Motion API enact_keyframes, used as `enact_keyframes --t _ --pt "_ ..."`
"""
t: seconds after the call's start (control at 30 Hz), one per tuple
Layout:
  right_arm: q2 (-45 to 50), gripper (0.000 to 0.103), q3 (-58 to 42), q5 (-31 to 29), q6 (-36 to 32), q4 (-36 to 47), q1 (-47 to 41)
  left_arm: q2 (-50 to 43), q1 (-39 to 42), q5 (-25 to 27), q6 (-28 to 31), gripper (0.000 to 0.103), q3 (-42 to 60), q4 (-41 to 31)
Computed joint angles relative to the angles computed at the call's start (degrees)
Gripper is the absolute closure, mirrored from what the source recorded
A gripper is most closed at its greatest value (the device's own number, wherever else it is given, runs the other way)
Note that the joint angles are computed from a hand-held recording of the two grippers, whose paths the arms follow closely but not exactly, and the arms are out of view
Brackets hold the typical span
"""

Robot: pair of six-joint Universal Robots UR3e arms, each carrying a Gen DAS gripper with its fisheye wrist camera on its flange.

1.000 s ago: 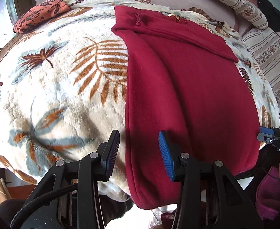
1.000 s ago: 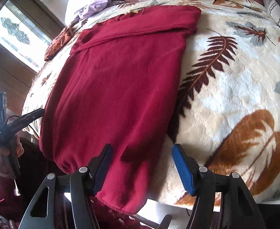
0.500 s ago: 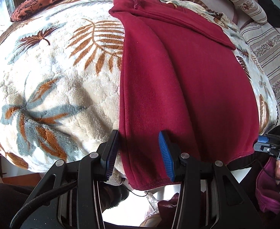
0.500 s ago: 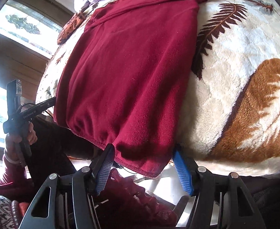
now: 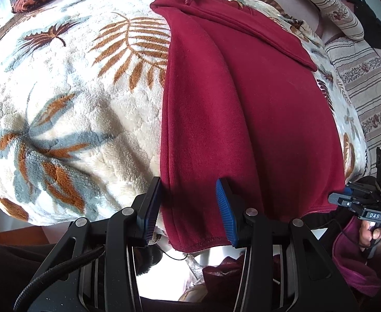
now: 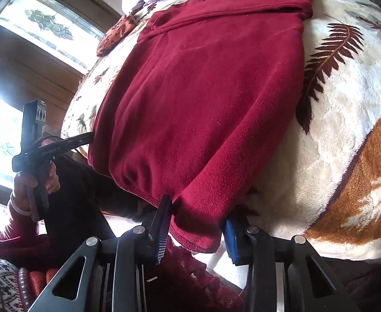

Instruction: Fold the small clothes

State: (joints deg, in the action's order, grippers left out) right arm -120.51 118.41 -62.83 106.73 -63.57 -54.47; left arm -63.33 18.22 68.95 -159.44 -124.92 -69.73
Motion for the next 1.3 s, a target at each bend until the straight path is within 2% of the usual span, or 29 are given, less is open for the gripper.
enact_keyframes --t 0.07,0.4,0.53,0.6,0.67,0.77,0.93,1.03,1.13,1.3 --pt "0.6 0.068 1.1 -0.3 1.7 -2.5 1.5 0.2 0.4 0.0 0.6 0.061 -0.2 -0.3" --pt "1.7 0.068 1.7 2.2 2.7 -3.5 2.8 -1.7 -3.1 2.1 -1.7 0.058 -0.4 3.1" --pt "1.3 0.079 1.2 2.9 1.2 -2.3 1.8 -2.7 -6.0 4.2 -2.0 0.070 -0.4 4.9" --pt "1.6 0.081 0.0 4.1 0.1 -0.4 1.4 -2.9 -6.2 4.5 -2.2 0.080 -0.4 5.0" --pt "1.6 0.083 -1.1 4.9 -1.2 0.7 1.4 -2.8 -6.0 4.4 -2.2 0.086 -0.4 5.0" --pt "2.1 0.084 -3.0 6.5 -2.3 2.1 1.5 -1.8 -5.6 3.9 -2.3 0.096 -0.2 4.4" --pt "4.5 0.085 -8.1 10.5 -3.7 5.9 0.6 1.7 -2.8 0.3 -0.3 0.096 2.2 0.6" --pt "4.9 0.085 -10.6 13.4 -3.7 7.6 -0.5 2.0 0.2 -4.2 -0.1 0.096 4.8 -0.3" --pt "7.1 0.085 -13.3 16.5 -2.6 7.8 -0.7 -0.2 0.4 -6.4 -2.6 0.096 6.9 3.4" --pt "10.2 0.086 -15.7 21.1 4.2 0.9 1.6 -7.3 -1.9 -6.5 -8.1 0.096 11.6 12.3"
